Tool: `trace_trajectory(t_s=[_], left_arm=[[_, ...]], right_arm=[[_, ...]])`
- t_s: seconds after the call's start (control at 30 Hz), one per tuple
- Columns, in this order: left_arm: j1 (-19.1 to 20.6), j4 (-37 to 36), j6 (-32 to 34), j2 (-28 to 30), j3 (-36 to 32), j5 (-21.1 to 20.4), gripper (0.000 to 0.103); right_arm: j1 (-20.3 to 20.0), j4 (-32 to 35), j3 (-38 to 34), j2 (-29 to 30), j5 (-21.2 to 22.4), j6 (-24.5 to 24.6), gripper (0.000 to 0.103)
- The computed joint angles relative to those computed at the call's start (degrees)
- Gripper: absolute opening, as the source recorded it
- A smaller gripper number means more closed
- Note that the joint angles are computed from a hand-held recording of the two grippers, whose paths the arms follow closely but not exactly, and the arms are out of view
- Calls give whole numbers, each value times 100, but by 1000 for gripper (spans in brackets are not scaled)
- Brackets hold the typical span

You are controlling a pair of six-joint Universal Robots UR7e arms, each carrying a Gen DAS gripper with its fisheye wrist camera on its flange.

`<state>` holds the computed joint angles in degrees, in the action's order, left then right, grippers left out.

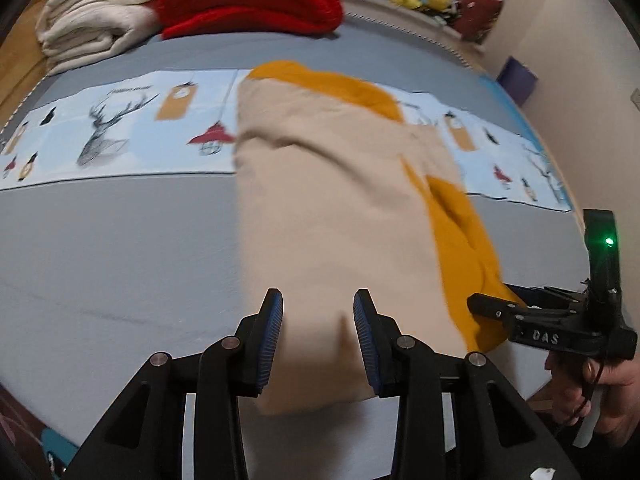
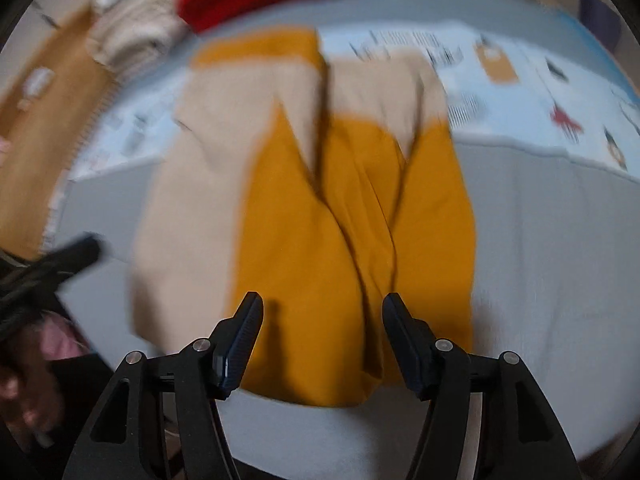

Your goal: Fold large clothes

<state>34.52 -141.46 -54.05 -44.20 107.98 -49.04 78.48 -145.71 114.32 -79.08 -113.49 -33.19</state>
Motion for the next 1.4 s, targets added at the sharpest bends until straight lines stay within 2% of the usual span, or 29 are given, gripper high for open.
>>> trace_trajectory(t_s=[0.07, 0.13, 0.17, 0.2, 0.27, 0.4, 0.57, 0.7, 0.73, 0.77, 0.8, 0.87, 0.97, 1.07, 1.17, 1.23, 1.3, 1.33, 1.4], left_arm=[[9, 111, -83, -97, 81, -2, 34], [-6, 175, -97, -215, 163, 15, 34], [-19, 197, -85, -242, 180, 28, 34], [-33, 213, -83, -270, 201, 39, 34], [13, 217, -50, -297, 205, 56, 34], [63, 149, -116, -297, 213, -11, 34], [109, 128, -186, -215, 133, -57, 34], [163, 24, -295, -181, 118, -124, 34], [182, -18, -301, -166, 107, -153, 34], [200, -49, -301, -144, 86, -184, 34], [208, -63, -303, -128, 73, -200, 34], [230, -99, -295, -65, 20, -254, 34], [278, -171, -232, 47, -66, -427, 34], [339, -242, -140, 175, -157, -672, 34], [369, -346, -67, 246, -172, -899, 34], [387, -384, 18, 286, -185, -1052, 34], [410, 46, 134, 400, -347, -1082, 36], [442, 356, 146, 477, -458, -1127, 39], [511, 668, 65, 575, -556, -1263, 39]], right_arm=[[-4, 88, -58, 127, -175, 273, 62], [7, 81, -61, 162, -167, 380, 56], [34, 34, -41, 171, -221, 357, 44], [59, -30, -12, 180, -279, 324, 28], [87, -79, 26, 159, -271, 259, 13], [131, -222, 116, 6, -104, 47, 8], [126, -318, 248, -463, 590, -236, 5], [-102, -451, 358, -1185, 1924, -314, 4], [-199, -513, 396, -1358, 2208, -346, 4], [-260, -593, 446, -1474, 2317, -380, 4], [-336, -702, 470, -1546, 2331, -406, 4], [-445, -835, 435, -1531, 2037, -289, 4], [-604, -595, 197, -1238, 1186, -14, 4], [-722, -428, 95, -947, 679, 69, 4], [-707, -664, 151, -903, 665, -250, 4], [-742, -730, 214, -1017, 1048, -367, 4], [-784, -697, 211, -1077, 1367, -488, 4], [-790, -680, 206, -1062, 1349, -525, 4], [-737, -634, 137, -830, 850, -474, 4]])
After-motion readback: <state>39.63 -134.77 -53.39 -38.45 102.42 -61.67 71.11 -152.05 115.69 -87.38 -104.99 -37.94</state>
